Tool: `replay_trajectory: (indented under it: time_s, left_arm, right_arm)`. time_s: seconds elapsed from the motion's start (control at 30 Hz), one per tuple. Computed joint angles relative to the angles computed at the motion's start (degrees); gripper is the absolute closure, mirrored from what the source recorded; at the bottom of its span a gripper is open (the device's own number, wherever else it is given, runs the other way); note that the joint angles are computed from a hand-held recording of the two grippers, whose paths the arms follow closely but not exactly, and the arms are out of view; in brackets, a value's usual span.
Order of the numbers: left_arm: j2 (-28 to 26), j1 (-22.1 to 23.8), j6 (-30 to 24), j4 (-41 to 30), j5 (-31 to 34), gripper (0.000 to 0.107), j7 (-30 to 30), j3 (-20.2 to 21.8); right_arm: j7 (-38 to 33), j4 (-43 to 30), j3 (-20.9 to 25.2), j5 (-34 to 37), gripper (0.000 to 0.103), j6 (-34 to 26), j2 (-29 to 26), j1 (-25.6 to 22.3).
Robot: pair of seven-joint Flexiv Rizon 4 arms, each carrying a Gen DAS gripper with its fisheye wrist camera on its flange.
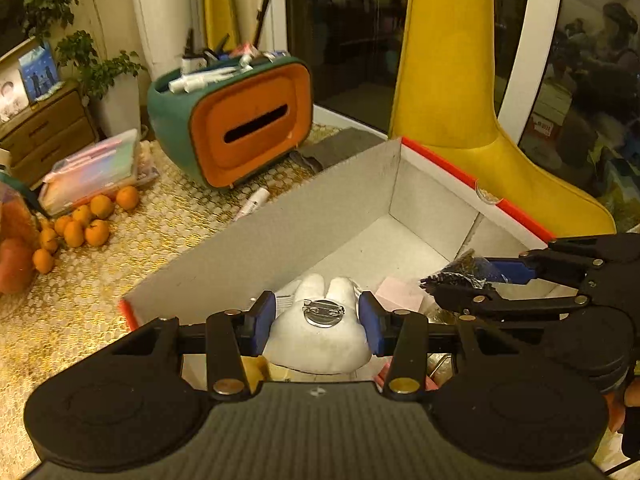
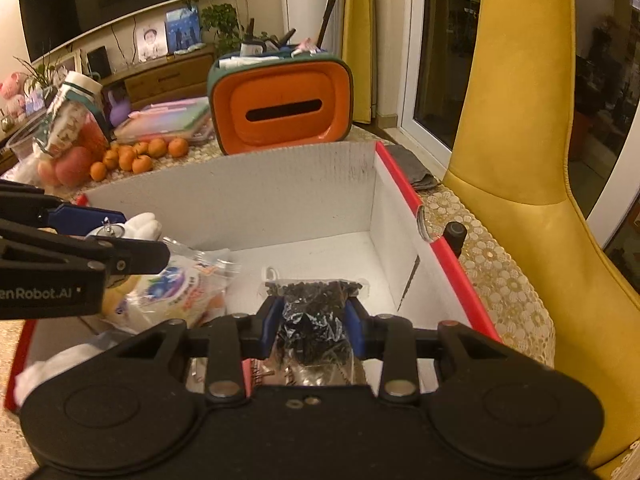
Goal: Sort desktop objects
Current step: 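Open the left tool to drop the bunny toy while the right tool releases the black bag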
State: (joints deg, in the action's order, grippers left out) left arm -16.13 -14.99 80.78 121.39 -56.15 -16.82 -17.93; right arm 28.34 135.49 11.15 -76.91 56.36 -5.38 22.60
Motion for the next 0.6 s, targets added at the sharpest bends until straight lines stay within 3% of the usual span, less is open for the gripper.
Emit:
replay_trajectory:
  time_s: [0.17,0.4,0.6]
  left_arm:
    - [-1.7,-0.5,-2.2,-1.6,6.6,0.062,-3.3,1.4]
    - [-3.1,0.8,-5.2,-2.3,13.3,0.062,-7.5,1.6]
    - [-3.3,2.5,-6.3,-2.0,12.1,0.061,-7.7,0.1]
  right_arm:
    - [-4.2,-0.4,-0.6,1.6,0.068,0.8,-1.1,-0.5]
    - [-4.7,0.2,-1.2,0.5,0.068,2.9,-1.2,-1.3]
    - [-4.8,0.6,-1.3,-0.6,0.064,3.9,-1.0,-1.9]
